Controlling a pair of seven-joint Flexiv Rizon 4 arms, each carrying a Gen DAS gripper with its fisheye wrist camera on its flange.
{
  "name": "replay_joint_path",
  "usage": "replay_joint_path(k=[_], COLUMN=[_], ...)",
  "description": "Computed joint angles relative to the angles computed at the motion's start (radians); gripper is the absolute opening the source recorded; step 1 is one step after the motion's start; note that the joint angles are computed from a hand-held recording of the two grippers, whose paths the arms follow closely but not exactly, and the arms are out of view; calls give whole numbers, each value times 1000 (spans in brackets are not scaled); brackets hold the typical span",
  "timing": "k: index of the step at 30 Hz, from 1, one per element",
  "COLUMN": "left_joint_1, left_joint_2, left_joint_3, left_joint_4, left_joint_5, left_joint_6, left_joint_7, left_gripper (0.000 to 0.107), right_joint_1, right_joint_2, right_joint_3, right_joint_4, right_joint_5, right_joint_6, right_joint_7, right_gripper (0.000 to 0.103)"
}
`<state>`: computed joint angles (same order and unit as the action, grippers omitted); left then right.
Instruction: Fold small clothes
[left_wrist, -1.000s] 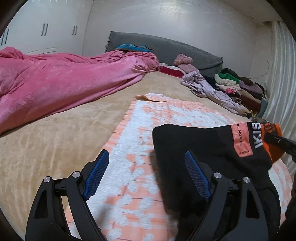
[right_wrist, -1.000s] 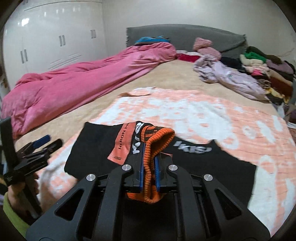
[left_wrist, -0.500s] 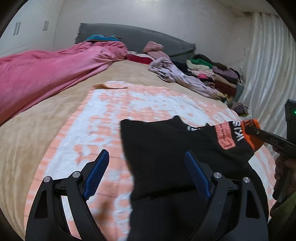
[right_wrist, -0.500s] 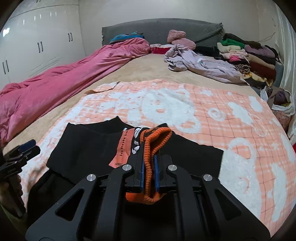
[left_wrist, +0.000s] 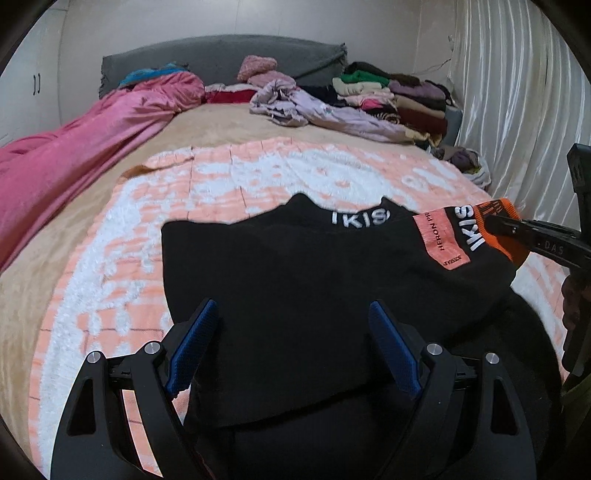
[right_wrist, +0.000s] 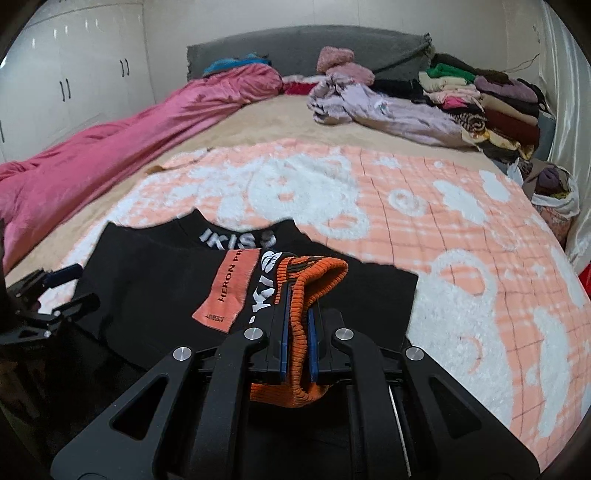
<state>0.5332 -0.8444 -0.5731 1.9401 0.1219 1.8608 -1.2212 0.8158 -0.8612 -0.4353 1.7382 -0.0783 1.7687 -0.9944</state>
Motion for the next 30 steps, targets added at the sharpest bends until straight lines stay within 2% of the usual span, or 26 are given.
replay_joint_path(k=[5, 13, 17, 19, 22, 25, 27, 30], left_joint_1=[-28, -59, -71, -70, -71, -57, -50, -37], left_joint_2=[-20, -13, -9, -10, -10, -11, -6, 15], left_joint_3=[30, 56, 68, 67, 67, 53, 47, 37], left_joint_4=[-26, -22, -19, -20, -20, -15, -8, 17], left_joint_5=[-46, -82, -84, -84, -84, -82, -83, -74], left_joint_6=[-69, -56, -46, -46, -44, -42, -41, -28], left_joint_7=[17, 42, 43, 43, 40, 35, 27, 15], left_gripper=[83, 83, 83, 83, 83, 83, 83, 83], right_joint_1=[-9, -14, -5, 2, 34, 78, 117, 140], right_joint_2=[-29, -49, -61, -56, -40, -22, -14, 1], right_joint_3=[8, -3, -32, -51, -95, -138, -169, -168], right_joint_4=[-22, -37, -39, -20, 27, 87, 121, 154], right_joint_5=[-10, -64, -108, -119, -119, -84, -41, 16], right_joint_6=[-38, -115, -169, -161, -123, -50, -17, 30], right_joint_7=[26, 101, 162, 196, 237, 240, 230, 197], right_gripper=[3, 5, 18, 24, 25, 32, 43, 43])
